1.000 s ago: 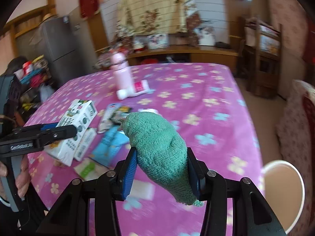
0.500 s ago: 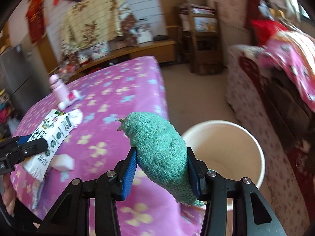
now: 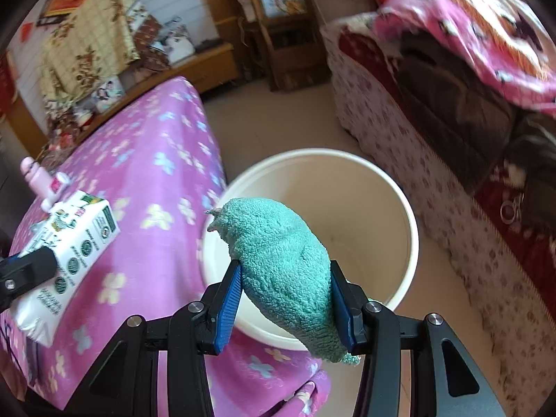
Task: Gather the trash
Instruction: 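Carry both items over the white bucket and open both tools to drop them, then move both open tools back over the table toward the remaining trash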
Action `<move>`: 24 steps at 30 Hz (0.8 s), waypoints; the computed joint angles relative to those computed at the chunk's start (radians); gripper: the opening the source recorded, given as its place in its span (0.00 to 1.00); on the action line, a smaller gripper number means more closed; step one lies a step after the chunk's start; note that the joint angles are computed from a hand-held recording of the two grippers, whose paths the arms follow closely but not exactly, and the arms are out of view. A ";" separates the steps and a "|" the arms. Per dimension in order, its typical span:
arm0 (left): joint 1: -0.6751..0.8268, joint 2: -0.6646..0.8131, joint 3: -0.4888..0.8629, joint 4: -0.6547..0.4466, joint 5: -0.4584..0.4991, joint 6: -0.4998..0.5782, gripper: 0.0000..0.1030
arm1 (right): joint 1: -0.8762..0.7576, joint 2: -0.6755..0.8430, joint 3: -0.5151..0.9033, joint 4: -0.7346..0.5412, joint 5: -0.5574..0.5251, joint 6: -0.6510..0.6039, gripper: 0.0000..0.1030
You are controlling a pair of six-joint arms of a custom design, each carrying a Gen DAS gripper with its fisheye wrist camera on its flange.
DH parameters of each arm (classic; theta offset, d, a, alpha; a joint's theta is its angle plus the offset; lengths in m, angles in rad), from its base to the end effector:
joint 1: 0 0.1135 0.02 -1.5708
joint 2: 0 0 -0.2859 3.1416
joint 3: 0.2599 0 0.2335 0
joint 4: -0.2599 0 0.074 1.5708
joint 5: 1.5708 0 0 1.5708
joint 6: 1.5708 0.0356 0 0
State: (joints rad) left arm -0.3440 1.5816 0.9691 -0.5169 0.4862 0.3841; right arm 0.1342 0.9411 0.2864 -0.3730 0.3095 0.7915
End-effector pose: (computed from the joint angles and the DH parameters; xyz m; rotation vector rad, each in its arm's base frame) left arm 0.2648 -0.1125 0.2234 1.0705 2.3994 -0.6387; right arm 0.1233 0.0057 0.1624 0.9178 2.3520 -0.0385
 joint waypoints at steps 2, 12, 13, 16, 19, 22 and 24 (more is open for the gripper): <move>-0.035 0.015 -0.009 0.036 0.002 -0.034 0.57 | -0.089 0.026 -0.038 0.068 -0.056 -0.041 0.45; -0.090 0.081 -0.027 0.122 0.014 -0.119 0.58 | -0.188 0.060 -0.080 0.156 -0.067 -0.060 0.64; -0.085 0.078 -0.032 0.124 0.008 -0.117 0.58 | -0.190 0.068 -0.083 0.161 -0.074 -0.059 0.64; -0.063 0.065 -0.046 0.120 -0.004 -0.098 0.58 | -0.191 0.087 -0.098 0.188 -0.092 -0.044 0.64; -0.044 0.035 -0.071 0.131 -0.033 -0.075 0.58 | -0.152 0.089 -0.097 0.184 -0.081 -0.006 0.64; -0.029 0.001 -0.103 0.164 -0.072 -0.054 0.58 | -0.091 0.088 -0.081 0.163 -0.049 0.034 0.64; -0.010 -0.014 -0.116 0.174 -0.084 -0.041 0.58 | -0.038 0.088 -0.060 0.135 -0.019 0.067 0.64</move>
State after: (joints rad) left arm -0.3542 1.5677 0.8535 -0.3424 0.4027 0.3431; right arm 0.0958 1.0294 0.2265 -0.2378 0.2900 0.8585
